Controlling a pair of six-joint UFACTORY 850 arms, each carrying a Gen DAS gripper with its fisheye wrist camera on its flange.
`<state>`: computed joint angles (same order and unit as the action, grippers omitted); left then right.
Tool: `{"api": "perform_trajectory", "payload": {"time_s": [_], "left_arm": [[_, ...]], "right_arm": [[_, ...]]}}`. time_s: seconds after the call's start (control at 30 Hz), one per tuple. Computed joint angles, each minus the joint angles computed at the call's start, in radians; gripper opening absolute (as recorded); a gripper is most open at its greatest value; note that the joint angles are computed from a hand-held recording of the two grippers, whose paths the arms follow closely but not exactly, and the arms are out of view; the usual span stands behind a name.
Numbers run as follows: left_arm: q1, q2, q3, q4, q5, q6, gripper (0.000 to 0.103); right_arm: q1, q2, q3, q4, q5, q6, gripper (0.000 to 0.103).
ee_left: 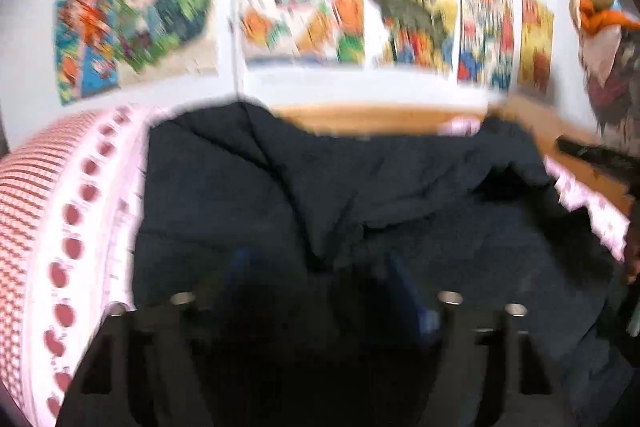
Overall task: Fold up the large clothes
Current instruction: 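Lower the folded hem onto the jacket and open both grippers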
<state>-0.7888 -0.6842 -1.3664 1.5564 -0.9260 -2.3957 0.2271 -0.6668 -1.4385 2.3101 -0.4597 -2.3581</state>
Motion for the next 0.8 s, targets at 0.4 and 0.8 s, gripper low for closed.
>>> {"api": "perform_trajectory", "payload": {"time_s": [0.4, 0.8], "left_arm": [[0.107, -0.038, -0.155, 0.017, 0.194, 0.100, 0.079], [0.102, -0.202, -0.276, -0.116, 0.179, 0.376, 0.081]], "right_arm": [[0.071, -0.118, -0.159, -0.457, 0.095, 0.308, 0.002], [0.035, -0.226, -0.237, -0.722, 0.029, 0.531, 0.002]]}}
